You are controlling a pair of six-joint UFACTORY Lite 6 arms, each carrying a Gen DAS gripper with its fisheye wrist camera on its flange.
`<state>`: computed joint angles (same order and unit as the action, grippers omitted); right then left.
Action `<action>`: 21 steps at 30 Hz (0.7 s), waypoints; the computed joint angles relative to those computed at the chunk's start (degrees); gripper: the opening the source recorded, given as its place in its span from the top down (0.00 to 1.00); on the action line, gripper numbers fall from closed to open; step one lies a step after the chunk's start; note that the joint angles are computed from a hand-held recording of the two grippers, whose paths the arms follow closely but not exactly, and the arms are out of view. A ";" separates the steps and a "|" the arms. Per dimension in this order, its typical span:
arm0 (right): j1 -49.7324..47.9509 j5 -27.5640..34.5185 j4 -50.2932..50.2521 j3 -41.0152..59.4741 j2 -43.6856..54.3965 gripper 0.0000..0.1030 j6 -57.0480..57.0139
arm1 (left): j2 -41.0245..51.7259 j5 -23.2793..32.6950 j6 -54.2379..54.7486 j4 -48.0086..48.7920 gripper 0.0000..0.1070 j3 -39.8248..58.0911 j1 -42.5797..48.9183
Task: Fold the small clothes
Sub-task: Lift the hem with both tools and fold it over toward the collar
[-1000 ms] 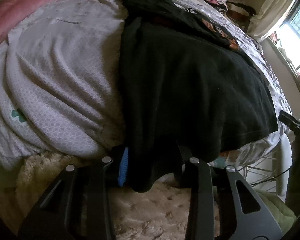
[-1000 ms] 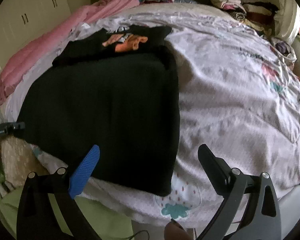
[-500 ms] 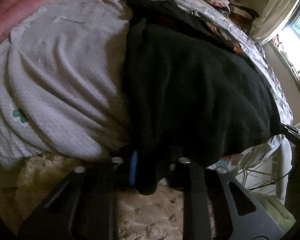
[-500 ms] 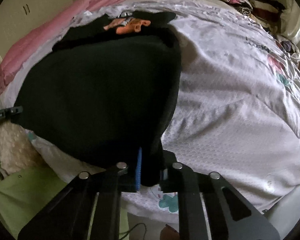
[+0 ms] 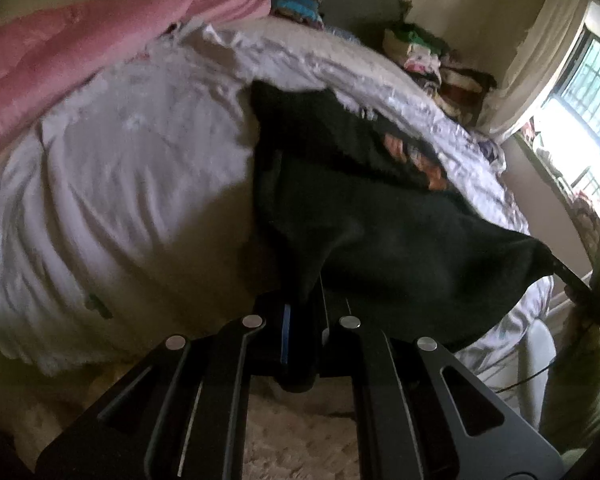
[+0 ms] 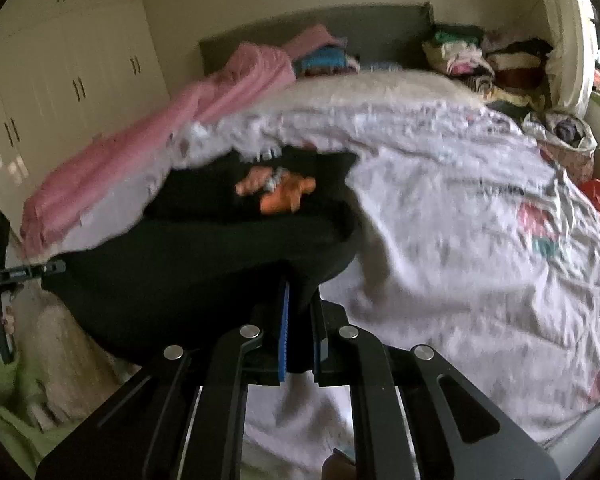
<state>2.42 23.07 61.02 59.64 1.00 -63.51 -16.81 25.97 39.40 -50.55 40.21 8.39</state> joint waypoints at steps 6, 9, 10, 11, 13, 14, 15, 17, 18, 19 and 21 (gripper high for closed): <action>-0.85 0.43 7.13 3.12 0.50 0.93 -4.35 | 0.86 0.57 -3.89 2.73 0.98 5.05 0.19; -1.86 1.50 10.59 5.20 1.80 0.93 -6.19 | 2.02 -0.06 -5.61 3.80 0.98 7.59 -0.40; -2.04 1.58 11.10 5.53 1.93 0.93 -6.23 | 2.59 -0.41 -6.68 4.65 0.98 8.58 -0.68; -2.24 1.86 11.75 6.07 2.30 0.93 -6.45 | 2.90 -0.59 -7.08 5.02 0.98 9.14 -0.72; -2.35 1.44 13.40 7.26 3.14 0.93 -7.18 | 4.36 -1.60 -9.42 6.82 0.98 11.27 -1.28; -2.46 1.35 14.29 7.80 3.55 0.93 -7.89 | 4.97 -1.91 -10.43 7.57 0.98 12.14 -1.52; -2.55 1.29 15.57 8.63 4.25 0.93 -8.86 | 5.99 -2.18 -11.11 8.05 0.98 13.46 -1.64; -2.36 0.84 16.29 10.24 5.55 0.93 -8.86 | 7.62 -2.47 -11.39 8.04 0.98 15.42 -1.57; -2.25 0.55 16.14 11.70 6.70 0.93 -8.01 | 8.67 -2.42 -11.01 7.21 0.98 16.65 -1.37; -2.16 0.35 16.04 12.67 7.43 0.93 -7.54 | 9.73 -2.59 -10.85 6.83 0.98 17.94 -1.39; -1.83 -0.32 15.85 14.82 9.12 0.93 -6.59 | 11.08 -2.53 -10.65 6.16 0.98 19.70 -1.38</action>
<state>0.60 22.75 76.87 74.46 10.12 -70.10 -5.73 23.44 28.75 -44.39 59.91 7.00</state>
